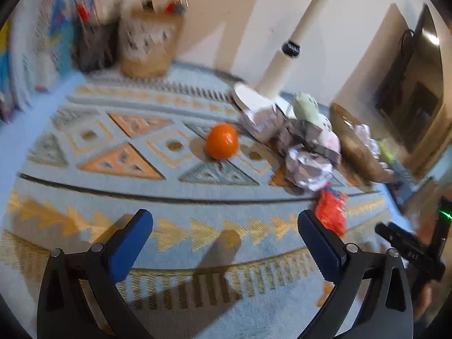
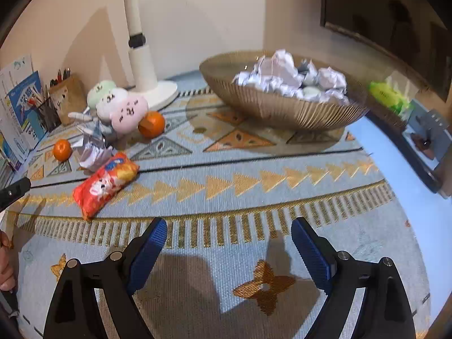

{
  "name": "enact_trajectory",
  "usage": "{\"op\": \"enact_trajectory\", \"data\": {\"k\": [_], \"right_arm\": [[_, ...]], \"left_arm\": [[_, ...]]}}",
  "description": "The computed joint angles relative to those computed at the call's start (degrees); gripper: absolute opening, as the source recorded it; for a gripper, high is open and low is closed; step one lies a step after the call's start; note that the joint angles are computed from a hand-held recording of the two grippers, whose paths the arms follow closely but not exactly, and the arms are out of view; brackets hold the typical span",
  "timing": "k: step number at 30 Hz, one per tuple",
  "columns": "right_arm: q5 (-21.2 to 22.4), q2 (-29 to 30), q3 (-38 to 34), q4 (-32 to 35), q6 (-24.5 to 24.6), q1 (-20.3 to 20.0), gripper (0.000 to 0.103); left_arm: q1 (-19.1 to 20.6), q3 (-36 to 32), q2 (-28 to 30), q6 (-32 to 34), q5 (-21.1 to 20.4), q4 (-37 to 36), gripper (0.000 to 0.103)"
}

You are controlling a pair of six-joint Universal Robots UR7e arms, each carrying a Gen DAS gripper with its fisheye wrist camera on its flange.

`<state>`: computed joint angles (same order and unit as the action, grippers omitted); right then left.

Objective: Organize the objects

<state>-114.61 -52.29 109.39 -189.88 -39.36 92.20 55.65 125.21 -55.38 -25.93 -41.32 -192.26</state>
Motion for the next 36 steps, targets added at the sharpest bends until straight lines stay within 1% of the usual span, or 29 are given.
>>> {"op": "enact_trajectory", "data": {"k": [1, 2, 3, 4, 5, 6, 7, 9, 10, 11, 12, 13, 14, 15, 16, 17, 18, 19, 20, 21, 22, 24, 25, 27, 28, 29, 30, 32, 36], "right_arm": [[-0.3, -0.1, -0.2, 0.7, 1.1, 0.1, 0.089], [0.9, -0.7, 0.2, 0.5, 2.3, 0.0, 0.089], [4.5, -2.3, 1.0, 2.7, 5.2, -0.3, 0.089], [10.2, -4.1, 1.5, 6.8, 7.9, -1.1, 0.089], [13.5, -5.1, 1.2, 11.6, 10.3, -1.0, 0.091], [14.4, -4.7, 0.3, 15.3, 11.7, -0.3, 0.092], [12.9, -3.0, -0.7, 16.9, 11.6, 0.8, 0.092], [6.0, 0.7, -1.9, 16.4, 12.0, 3.4, 0.092], [3.5, 3.0, -3.0, 16.2, 13.5, 4.6, 0.092], [3.1, 4.0, -3.5, 16.3, 15.0, 4.8, 0.092], [3.2, 5.3, -4.2, 16.4, 17.4, 5.1, 0.092], [3.3, 6.4, -4.7, 16.3, 19.0, 5.3, 0.095], [1.8, 7.9, -5.2, 13.8, 19.6, 5.9, 0.097], [-0.5, 9.6, -5.7, 10.8, 19.5, 6.7, 0.098], [-3.4, 11.5, -7.0, 9.5, 19.4, 7.6, 0.099], [-6.2, 13.2, -8.1, 7.9, 18.2, 8.5, 0.099], [-8.5, 14.8, -8.9, 5.8, 16.4, 9.0, 0.094], [-9.4, 15.6, -9.2, 4.0, 15.1, 9.2, 0.086], [-10.6, 16.2, -9.1, 1.3, 13.6, 9.5, 0.066], [-9.4, 15.7, -8.4, 0.3, 12.7, 9.3, 0.054], [-7.7, 14.8, -7.9, 1.1, 12.3, 8.8, 0.051], [-5.4, 12.7, -6.7, 2.9, 12.2, 7.9, 0.041], [-3.6, 11.3, -5.8, 3.8, 12.0, 7.3, 0.041], [2.7, 6.9, -3.2, 8.1, 12.2, 4.8, 0.039], [5.2, 5.0, -2.0, 9.9, 12.1, 3.8, 0.039], [6.6, 2.8, -0.6, 11.2, 11.3, 2.8, 0.039], [6.8, 1.1, 0.4, 12.0, 9.8, 2.1, 0.039], [6.8, -1.1, 2.4, 11.4, 6.8, 1.2, 0.039], [7.5, -6.3, 4.7, 12.0, 0.5, -1.1, 0.038]], "left_arm": [[1.0, -0.6, -1.1, -1.8, -2.1, 2.6, 0.101], [1.2, -1.1, -1.6, -2.2, -2.1, 3.5, 0.101], [1.5, -2.0, -2.3, -2.4, -2.5, 5.4, 0.101], [1.8, -3.4, -2.9, -2.0, -3.1, 7.6, 0.101], [2.0, -4.7, -3.1, -0.3, -3.3, 8.7, 0.101], [1.9, -6.0, -2.6, 2.3, -2.7, 8.8, 0.101], [1.7, -8.2, -1.3, 6.4, -0.1, 9.5, 0.101], [1.8, -12.1, 2.1, 12.2, 5.6, 11.6, 0.100], [2.3, -13.5, 3.4, 13.9, 6.6, 12.2, 0.094], [2.9, -14.6, 4.1, 14.8, 6.0, 12.9, 0.086], [3.7, -15.4, 4.5, 14.8, 4.3, 14.1, 0.067], [4.4, -15.9, 4.8, 14.4, 2.8, 14.9, 0.050], [4.8, -16.0, 5.2, 14.4, 1.6, 14.4, 0.043], [4.8, -15.9, 6.1, 15.5, 2.4, 12.2, 0.038], [4.5, -15.7, 6.2, 16.6, 2.6, 11.5, 0.030], [4.4, -14.9, 5.9, 17.8, 1.4, 9.6, 0.030], [4.3, -14.4, 5.7, 18.7, 0.6, 8.2, 0.030], [4.0, -13.9, 5.6, 19.4, 0.8, 6.6, 0.029], [3.9, -13.6, 5.5, 19.8, 0.6, 5.7, 0.029], [3.8, -13.3, 5.4, 20.0, 0.4, 5.1, 0.029], [3.7, -13.0, 5.3, 20.3, 0.2, 4.4, 0.029], [3.3, -12.1, 5.0, 21.3, -0.3, 2.9, 0.029], [3.4, -12.1, 4.9, 21.5, -0.6, 2.8, 0.029], [3.0, -12.0, 4.7, 20.4, -1.0, 4.5, 0.029], [2.7, -11.8, 4.5, 19.6, -1.5, 5.0, 0.029], [2.3, -11.6, 4.3, 18.7, -2.4, 5.7, 0.029], [1.8, -11.4, 4.1, 18.2, -3.5, 6.1, 0.029], [0.9, -11.3, 3.8, 17.4, -5.8, 7.0, 0.029], [-1.7, -10.6, 4.6, 12.8, -7.1, 9.5, 0.029]]}}
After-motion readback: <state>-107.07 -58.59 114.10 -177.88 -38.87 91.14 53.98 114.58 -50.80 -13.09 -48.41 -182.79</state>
